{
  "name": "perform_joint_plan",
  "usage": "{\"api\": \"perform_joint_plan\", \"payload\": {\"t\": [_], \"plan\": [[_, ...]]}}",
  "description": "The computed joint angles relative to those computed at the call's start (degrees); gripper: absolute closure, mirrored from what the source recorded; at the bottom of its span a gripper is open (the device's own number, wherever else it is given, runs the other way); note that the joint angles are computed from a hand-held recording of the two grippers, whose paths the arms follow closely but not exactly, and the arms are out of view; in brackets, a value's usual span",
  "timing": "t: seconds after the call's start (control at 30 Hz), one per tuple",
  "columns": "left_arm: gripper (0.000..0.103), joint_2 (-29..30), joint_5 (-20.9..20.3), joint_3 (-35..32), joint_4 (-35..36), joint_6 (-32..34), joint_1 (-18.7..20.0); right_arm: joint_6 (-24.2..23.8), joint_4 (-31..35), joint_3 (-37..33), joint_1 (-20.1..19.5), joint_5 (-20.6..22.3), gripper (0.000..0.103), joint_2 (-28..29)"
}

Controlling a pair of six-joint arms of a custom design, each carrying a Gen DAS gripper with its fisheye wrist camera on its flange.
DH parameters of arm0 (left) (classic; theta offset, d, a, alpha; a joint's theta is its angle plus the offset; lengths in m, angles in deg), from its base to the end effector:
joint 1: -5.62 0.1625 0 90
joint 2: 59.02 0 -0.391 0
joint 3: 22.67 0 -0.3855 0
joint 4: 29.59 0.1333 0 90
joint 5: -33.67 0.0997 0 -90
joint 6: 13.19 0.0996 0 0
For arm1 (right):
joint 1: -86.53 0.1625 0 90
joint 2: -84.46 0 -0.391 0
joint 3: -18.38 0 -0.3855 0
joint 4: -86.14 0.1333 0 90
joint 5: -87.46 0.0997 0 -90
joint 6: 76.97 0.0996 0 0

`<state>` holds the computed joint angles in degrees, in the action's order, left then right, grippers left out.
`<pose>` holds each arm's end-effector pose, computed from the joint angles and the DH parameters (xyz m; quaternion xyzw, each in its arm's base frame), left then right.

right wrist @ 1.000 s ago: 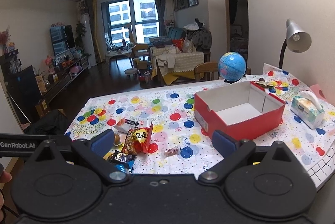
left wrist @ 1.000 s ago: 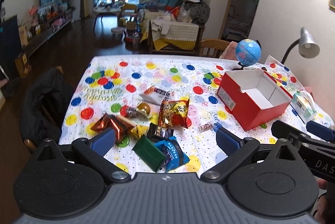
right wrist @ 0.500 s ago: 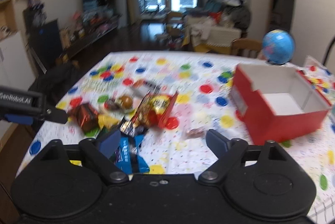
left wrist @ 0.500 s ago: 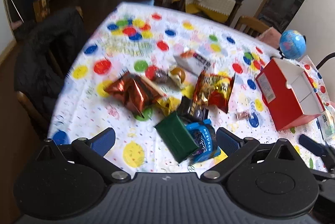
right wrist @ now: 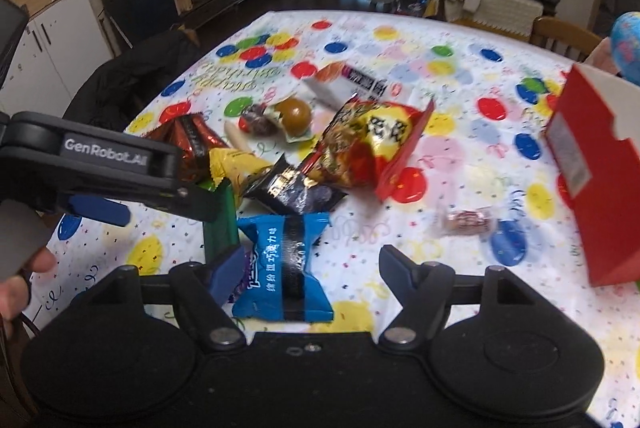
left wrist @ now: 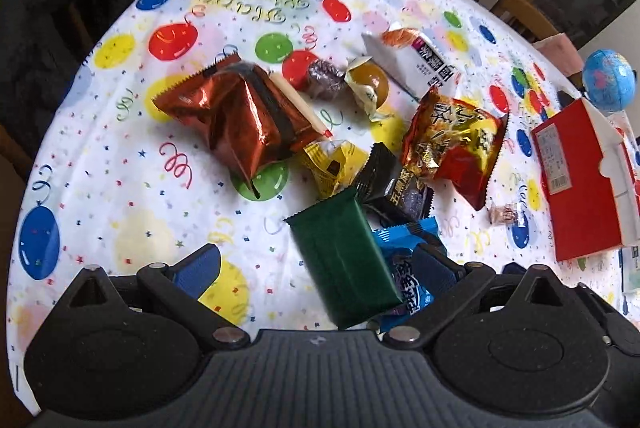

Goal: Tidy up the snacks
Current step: 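Grasp the green bar with the left tool while the right tool grasps the blue cake, then carry both snacks over the red box and open both tools to drop them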

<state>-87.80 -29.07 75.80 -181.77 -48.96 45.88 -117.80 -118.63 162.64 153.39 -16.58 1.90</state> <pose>-0.3146 -0.5009 -0.1116 0.1332 0.9607 -0.1129 0.2159 -0.0453 -0.3836 0.2324 0.0826 -0.8858 0.3182 0.3276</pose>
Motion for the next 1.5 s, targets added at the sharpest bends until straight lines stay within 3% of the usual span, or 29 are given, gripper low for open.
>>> {"api": "perform_joint_plan", "payload": {"t": [0.13,0.4,0.57,0.63,0.7,0.77,1.07,1.3,1.5], "plan": [[0.002,1.6,-0.33,-1.58,-0.27,-0.71,0.88,1.78,4.03,-2.52,-0.32,-0.26,0.041,1.39],[0.031,3.27,-5.25,-3.4,-0.34,-1.46,2.76,6.4,11.58,-5.34,-1.83,2.19,0.049,1.57],[0.033,3.45,-6.05,-2.94,-1.89,-2.24,3.04,7.62,13.99,-5.92,-2.19,2.51,0.052,1.97],[0.041,3.33,-6.19,-2.71,-2.25,-2.35,3.11,8.88,15.19,-6.14,-2.69,3.21,0.055,1.77],[0.056,3.21,-5.8,-2.61,-1.83,-2.51,3.04,9.79,15.97,-6.17,-3.28,4.26,0.059,1.34],[0.059,3.04,-5.47,-2.52,-1.45,-2.38,3.0,9.97,15.29,-5.91,-3.27,4.09,0.061,1.28],[0.059,1.86,-4.04,-1.51,-0.39,-2.83,1.78,9.64,11.79,-2.88,-3.15,3.22,0.065,-2.09],[0.059,0.24,-2.46,-1.36,0.62,-2.64,-1.46,9.3,13.85,-0.72,-2.68,2.75,0.065,-9.65],[0.059,0.5,-1.29,-3.07,-0.24,1.02,-5.26,9.94,16.55,-0.06,-4.0,4.81,0.065,-17.75]]}}
